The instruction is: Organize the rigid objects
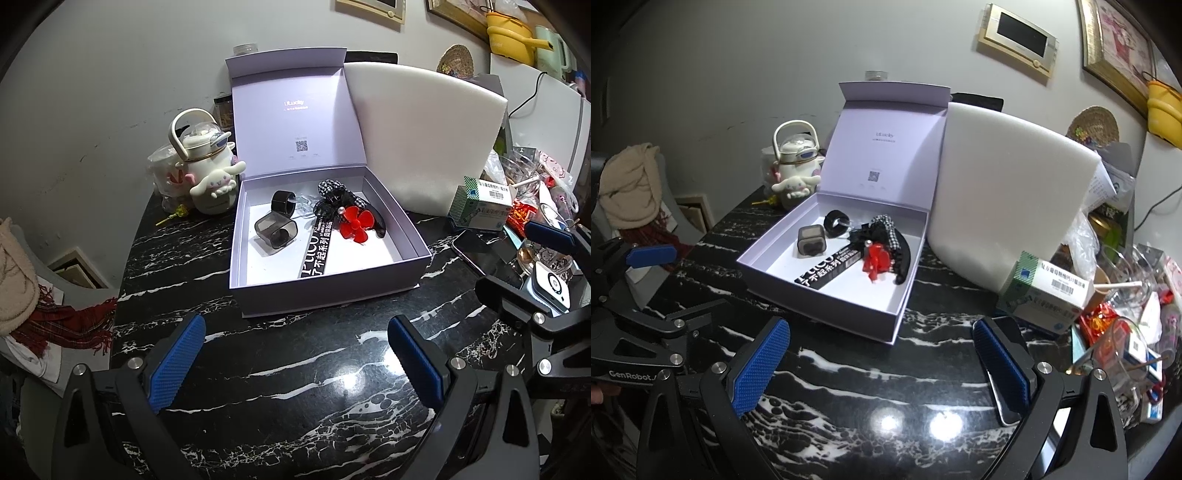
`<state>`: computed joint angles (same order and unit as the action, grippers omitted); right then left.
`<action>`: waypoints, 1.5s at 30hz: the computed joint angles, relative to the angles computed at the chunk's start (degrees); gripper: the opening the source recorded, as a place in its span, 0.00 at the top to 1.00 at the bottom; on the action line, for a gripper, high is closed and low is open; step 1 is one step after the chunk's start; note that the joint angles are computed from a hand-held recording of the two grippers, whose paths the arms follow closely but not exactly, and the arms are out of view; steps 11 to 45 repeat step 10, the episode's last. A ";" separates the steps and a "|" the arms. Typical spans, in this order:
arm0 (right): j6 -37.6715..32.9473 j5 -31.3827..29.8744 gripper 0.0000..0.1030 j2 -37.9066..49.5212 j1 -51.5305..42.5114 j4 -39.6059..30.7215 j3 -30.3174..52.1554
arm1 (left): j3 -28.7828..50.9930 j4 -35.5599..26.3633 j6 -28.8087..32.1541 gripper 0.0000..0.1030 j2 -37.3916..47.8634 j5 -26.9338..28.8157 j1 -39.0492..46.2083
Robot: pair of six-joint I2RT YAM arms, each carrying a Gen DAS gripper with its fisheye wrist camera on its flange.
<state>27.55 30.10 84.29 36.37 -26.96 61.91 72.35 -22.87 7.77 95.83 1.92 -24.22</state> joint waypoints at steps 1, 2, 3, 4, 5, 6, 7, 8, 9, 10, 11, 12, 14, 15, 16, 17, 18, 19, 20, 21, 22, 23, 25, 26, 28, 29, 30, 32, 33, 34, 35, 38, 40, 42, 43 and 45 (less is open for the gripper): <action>0.18 0.06 0.02 0.02 0.08 -0.16 0.06 | -0.11 -0.03 -0.04 0.02 -0.14 0.09 0.05; 0.42 0.19 0.02 -0.06 0.25 -0.34 0.07 | -0.32 -0.01 -0.03 0.02 -0.38 0.19 0.13; 0.66 0.32 0.02 -0.15 0.40 -0.47 0.03 | -0.45 -0.02 0.03 0.02 -0.54 0.28 0.18; 0.90 0.43 0.02 -0.27 0.55 -0.62 -0.02 | -0.61 -0.09 0.06 0.02 -0.74 0.45 0.25; 1.34 0.68 0.02 -0.47 0.87 -0.91 -0.08 | -0.83 -0.20 0.10 0.02 -1.01 0.74 0.39; 1.68 0.81 0.02 -0.65 1.10 -1.13 -0.15 | -1.06 -0.19 0.09 0.02 -1.23 0.86 0.44; 1.90 0.81 0.02 -0.79 1.23 -1.23 -0.23 | -1.41 -0.10 0.02 0.02 -1.58 0.81 0.43; 2.18 0.85 0.02 -0.98 1.40 -1.42 -0.32 | -1.85 0.01 -0.01 0.02 -2.03 0.80 0.47; 2.78 1.04 0.02 -1.27 1.83 -1.80 -0.50 | -2.14 0.13 -0.16 0.02 -2.32 0.68 0.42; 3.14 1.12 0.01 -1.38 2.04 -2.05 -0.55 | -2.50 0.24 -0.27 0.02 -2.68 0.71 0.50; 3.14 1.12 0.01 -1.38 2.04 -2.05 -0.55 | -2.50 0.24 -0.27 0.02 -2.68 0.71 0.50; 3.14 1.12 0.01 -1.38 2.04 -2.05 -0.55 | -2.50 0.24 -0.27 0.02 -2.68 0.71 0.50; 3.14 1.12 0.01 -1.38 2.04 -2.05 -0.55 | -2.50 0.24 -0.27 0.02 -2.68 0.71 0.50; 3.14 1.12 0.01 -1.38 2.04 -2.05 -0.55 | -2.50 0.24 -0.27 0.02 -2.68 0.71 0.50; 3.14 1.12 0.01 -1.38 2.04 -2.05 -0.55 | -2.50 0.24 -0.27 0.02 -2.68 0.71 0.50; 3.14 1.12 0.01 -1.38 2.04 -2.05 -0.55 | -2.50 0.24 -0.27 0.02 -2.68 0.71 0.50; 3.14 1.12 0.01 -1.38 2.04 -2.05 -0.55 | -2.50 0.24 -0.27 0.02 -2.68 0.71 0.50; 3.14 1.12 0.01 -1.38 2.04 -2.05 -0.55 | -2.50 0.24 -0.27 0.02 -2.68 0.71 0.50; 3.14 1.12 0.01 -1.38 2.04 -2.05 -0.55 | -2.50 0.24 -0.27 0.02 -2.68 0.71 0.50; 3.14 1.12 0.01 -1.38 2.04 -2.05 -0.55 | -2.50 0.24 -0.27 0.02 -2.68 0.71 0.50; 3.14 1.12 0.01 -1.38 2.04 -2.05 -0.55 | -2.50 0.24 -0.27 0.02 -2.68 0.71 0.50; 3.14 1.12 0.01 -1.38 2.04 -2.05 -0.55 | -2.50 0.24 -0.27 0.02 -2.68 0.71 0.50; 3.14 1.12 0.01 -1.38 2.04 -2.05 -0.55 | -2.50 0.24 -0.27 0.02 -2.68 0.71 0.50; 3.14 1.12 0.01 -1.38 2.04 -2.05 -0.55 | -2.50 0.24 -0.27 0.02 -2.68 0.71 0.50; 3.14 1.12 0.01 -1.38 2.04 -2.05 -0.55 | -2.50 0.24 -0.27 0.02 -2.68 0.71 0.50; 3.14 1.12 0.01 -1.38 2.04 -2.05 -0.55 | -2.50 0.24 -0.27 0.02 -2.68 0.71 0.50; 3.14 1.12 0.01 -1.38 2.04 -2.05 -0.55 | -2.50 0.24 -0.27 0.02 -2.68 0.71 0.50; 3.14 1.12 0.01 -1.38 2.04 -2.05 -0.55 | -2.50 0.24 -0.27 0.02 -2.68 0.71 0.50; 3.14 1.12 0.01 -1.38 2.04 -2.05 -0.55 | -2.50 0.24 -0.27 0.02 -2.68 0.71 0.50; 3.14 1.12 0.01 -1.38 2.04 -2.05 -0.55 | -2.50 0.24 -0.27 0.02 -2.68 0.71 0.50; 3.14 1.12 0.01 -1.38 2.04 -2.05 -0.55 | -2.50 0.24 -0.27 0.02 -2.68 0.71 0.50; 3.14 1.12 0.01 -1.38 2.04 -2.05 -0.55 | -2.50 0.24 -0.27 0.02 -2.68 0.71 0.50; 3.14 1.12 0.01 -1.38 2.04 -2.05 -0.55 | -2.50 0.24 -0.27 0.02 -2.68 0.71 0.50; 3.14 1.12 0.01 -1.38 2.04 -2.05 -0.55 | -2.50 0.24 -0.27 0.02 -2.68 0.71 0.50; 3.14 1.12 0.01 -1.38 2.04 -2.05 -0.55 | -2.50 0.24 -0.27 0.02 -2.68 0.71 0.50; 3.14 1.12 0.01 -1.38 2.04 -2.05 -0.55 | -2.50 0.24 -0.27 0.02 -2.68 0.71 0.50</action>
